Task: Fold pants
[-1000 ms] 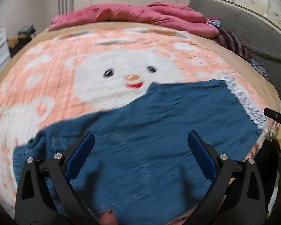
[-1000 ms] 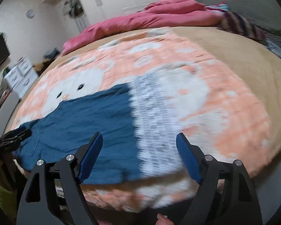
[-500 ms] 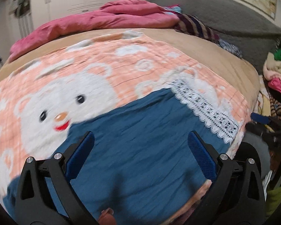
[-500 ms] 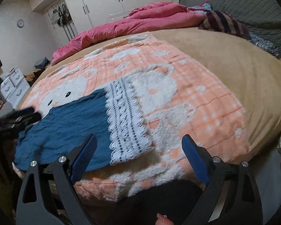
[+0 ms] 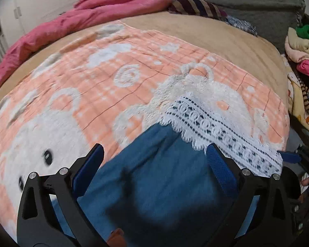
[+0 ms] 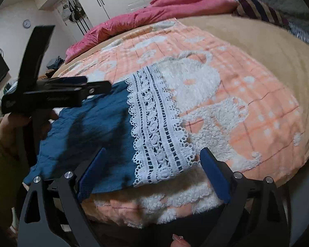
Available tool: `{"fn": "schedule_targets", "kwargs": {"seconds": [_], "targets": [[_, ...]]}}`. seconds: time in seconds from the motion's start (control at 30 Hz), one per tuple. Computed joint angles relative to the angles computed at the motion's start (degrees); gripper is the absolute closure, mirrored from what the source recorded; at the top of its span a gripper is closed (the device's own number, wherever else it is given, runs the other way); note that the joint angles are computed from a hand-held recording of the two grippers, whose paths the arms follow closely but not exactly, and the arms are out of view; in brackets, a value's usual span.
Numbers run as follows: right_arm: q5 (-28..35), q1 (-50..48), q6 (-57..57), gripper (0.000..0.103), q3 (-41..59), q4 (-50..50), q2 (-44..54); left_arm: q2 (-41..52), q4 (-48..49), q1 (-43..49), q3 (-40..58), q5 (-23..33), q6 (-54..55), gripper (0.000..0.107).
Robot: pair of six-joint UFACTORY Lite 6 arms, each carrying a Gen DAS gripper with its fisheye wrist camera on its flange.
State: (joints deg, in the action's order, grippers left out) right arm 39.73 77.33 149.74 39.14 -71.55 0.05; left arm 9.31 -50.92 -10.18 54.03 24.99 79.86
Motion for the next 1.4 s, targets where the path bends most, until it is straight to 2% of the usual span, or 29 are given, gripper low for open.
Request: {"fn": "schedule_targets", "kwargs": {"seconds": [0.07,0.13,0.2,0.27,0.4,0.43,0.5,0.57,0.63,0.7,0.8,0.87,0.97,1.13,1.23,1.33,1.4], "targets": [[-3.92,-1.82,5.37,0.029,-1.8,-4.51,0.34,3.97,2.83,-1.38,3.72,0.45,-3.12,0.019],[-2.37,-1.06,5.68,0.04,-1.23,-3.38,1.9,8.37,3.41,-2.55,7.97,1.66,-4.26,0.026],[-1.8,-0.67,6.01,0.056,-1.71,-3.15,1.15,12.22,3.58,-3.28,11.82,3.75,-4.61,0.042],[-1.38,-0.16,11.4,0.061,-4.45,-6.63,-1.33,16.53,3.93,-3.62,16.31,6.76,-4.81,0.048],[-0.76,0.28,13.55,0.059,-5.18,-8.16,-2.08,23.44,4.48,-2.9,23.59,14.31,-4.76,0.05],[-1.94,-0.9,12.64,0.059,-4.48,-8.75,-0.97,24.79,4.56,-2.74,24.78,15.4,-4.28,0.05],[-3.13,-1.92,14.4,0.052,-5.12,-10.36,-1.16,26.35,4.17,-2.17,26.26,17.09,-3.51,0.05],[-4.97,-3.7,17.52,0.052,-5.66,-13.74,-0.85,28.28,3.56,-1.25,28.35,19.81,-3.44,0.05],[-4.73,-3.7,14.75,0.056,-4.56,-11.76,-0.32,28.99,2.88,-0.59,29.0,21.58,-3.14,0.057],[-3.78,-3.22,11.51,0.069,-3.64,-9.43,-0.32,29.19,2.58,-0.11,29.31,23.45,-2.92,0.075],[-2.01,-2.31,10.86,0.078,-4.35,-8.8,-1.61,28.39,2.25,0.63,28.9,25.38,-1.73,0.088],[-1.4,-2.01,9.97,0.083,-4.05,-8.33,-1.58,27.44,1.53,1.27,28.13,25.85,-0.38,0.09],[1.75,0.31,6.24,0.084,-1.75,-6.36,-1.35,26.74,-0.58,3.14,28.19,28.85,1.75,0.091],[10.03,4.52,-6.56,0.085,9.42,-2.33,2.36,23.65,-4.2,10.4,28.6,38.34,7.53,0.091],[11.15,5.18,-11.51,0.085,15.82,-3.21,5.71,23.25,-4.25,15.45,30.85,44.45,8.94,0.091],[9.69,5.7,-18.5,0.085,24.75,-4.34,11.44,22.94,-3.36,21.0,32.38,49.57,11.29,0.091],[9.98,5.74,-21.83,0.085,29.53,-1.79,14.64,22.93,-2.68,24.49,32.89,51.72,12.42,0.091]]}}
